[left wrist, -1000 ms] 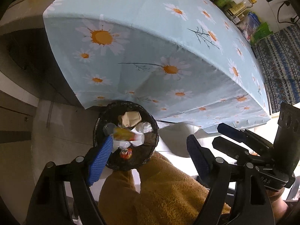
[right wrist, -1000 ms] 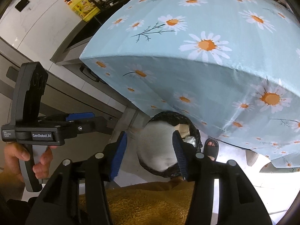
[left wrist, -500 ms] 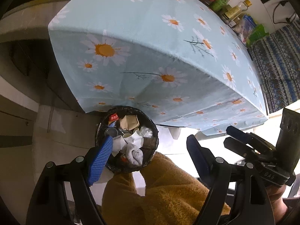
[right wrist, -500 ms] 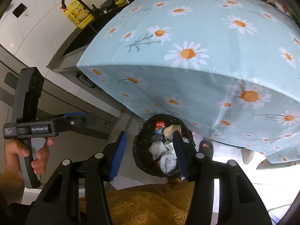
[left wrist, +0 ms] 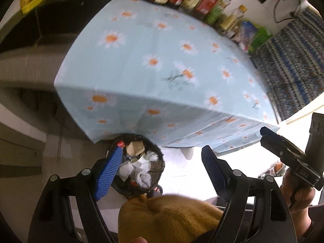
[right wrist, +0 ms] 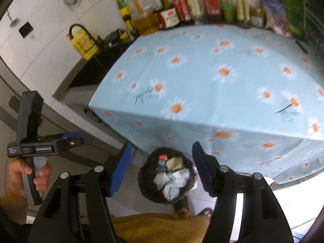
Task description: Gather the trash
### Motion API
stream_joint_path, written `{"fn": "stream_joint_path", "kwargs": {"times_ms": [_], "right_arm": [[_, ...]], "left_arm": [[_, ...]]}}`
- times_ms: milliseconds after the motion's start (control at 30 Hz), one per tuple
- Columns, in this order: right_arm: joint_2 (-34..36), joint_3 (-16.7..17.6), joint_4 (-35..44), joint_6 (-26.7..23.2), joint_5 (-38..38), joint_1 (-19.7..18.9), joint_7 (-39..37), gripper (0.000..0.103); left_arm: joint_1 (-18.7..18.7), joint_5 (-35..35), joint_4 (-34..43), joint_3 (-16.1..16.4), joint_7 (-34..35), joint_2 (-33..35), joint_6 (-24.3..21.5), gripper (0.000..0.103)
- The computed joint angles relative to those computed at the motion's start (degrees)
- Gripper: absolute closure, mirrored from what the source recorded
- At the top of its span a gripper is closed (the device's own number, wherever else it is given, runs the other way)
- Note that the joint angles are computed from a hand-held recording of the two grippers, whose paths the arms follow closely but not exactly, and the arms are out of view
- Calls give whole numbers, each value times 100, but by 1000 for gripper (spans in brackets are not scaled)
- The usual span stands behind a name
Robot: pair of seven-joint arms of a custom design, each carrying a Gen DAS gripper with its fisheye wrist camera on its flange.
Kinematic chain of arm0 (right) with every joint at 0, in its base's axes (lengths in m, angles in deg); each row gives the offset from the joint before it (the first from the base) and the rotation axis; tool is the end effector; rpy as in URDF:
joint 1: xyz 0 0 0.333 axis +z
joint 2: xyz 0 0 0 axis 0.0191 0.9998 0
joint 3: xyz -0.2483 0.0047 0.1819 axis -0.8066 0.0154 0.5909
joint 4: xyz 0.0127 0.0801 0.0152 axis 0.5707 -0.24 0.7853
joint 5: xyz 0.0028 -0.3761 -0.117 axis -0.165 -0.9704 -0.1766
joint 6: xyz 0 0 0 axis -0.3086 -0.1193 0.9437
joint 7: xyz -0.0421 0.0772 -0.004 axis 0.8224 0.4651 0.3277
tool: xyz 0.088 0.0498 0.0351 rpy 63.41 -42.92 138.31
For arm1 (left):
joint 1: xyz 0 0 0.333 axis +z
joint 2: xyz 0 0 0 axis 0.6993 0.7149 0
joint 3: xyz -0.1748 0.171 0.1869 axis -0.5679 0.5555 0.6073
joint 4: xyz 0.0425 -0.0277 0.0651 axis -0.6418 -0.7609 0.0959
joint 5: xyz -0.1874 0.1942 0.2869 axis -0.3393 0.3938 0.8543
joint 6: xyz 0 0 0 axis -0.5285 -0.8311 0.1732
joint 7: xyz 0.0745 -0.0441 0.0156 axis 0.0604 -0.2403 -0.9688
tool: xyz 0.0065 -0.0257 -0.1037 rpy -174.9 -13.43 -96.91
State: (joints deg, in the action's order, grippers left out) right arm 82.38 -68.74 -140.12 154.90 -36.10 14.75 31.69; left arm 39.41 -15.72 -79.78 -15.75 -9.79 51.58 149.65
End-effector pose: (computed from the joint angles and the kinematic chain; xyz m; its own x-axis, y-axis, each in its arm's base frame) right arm 0.6606 0.2519 0.6638 0.5212 -0.8044 -0.2851 -0.8074 -0.3566 -0.4700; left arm 0.5822 -0.1466 0.6058 0.3166 -0.8701 0.3779 -0.8275 -0.4480 -0.3383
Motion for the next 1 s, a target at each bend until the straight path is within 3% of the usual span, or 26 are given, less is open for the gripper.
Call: {"fn": "stream_joint_path", "kwargs": {"times_ms": [133, 233, 467, 600, 1000], "right_arm": [[417, -41, 1048, -385, -72, -50, 185, 26], [466, -50, 1343, -354, -111, -87, 122, 18], [-326, -69, 261, 334, -54, -158, -97, 5], [-933, -114, -628, 1044, -141, -75, -218, 5], [-1076, -166, -627, 1269, -399, 109, 116, 5]], "left_arm": [[-77, 363, 663, -46, -158, 203, -398, 19], [-137, 506, 983, -57, -214, 304, -507, 16], [-303, 906, 1547, -74, -188, 486, -739, 15], [-374, 1178, 1719, -87, -72, 459, -742, 7], [-445, 1739, 2030, -83, 70, 430, -933, 7]]}}
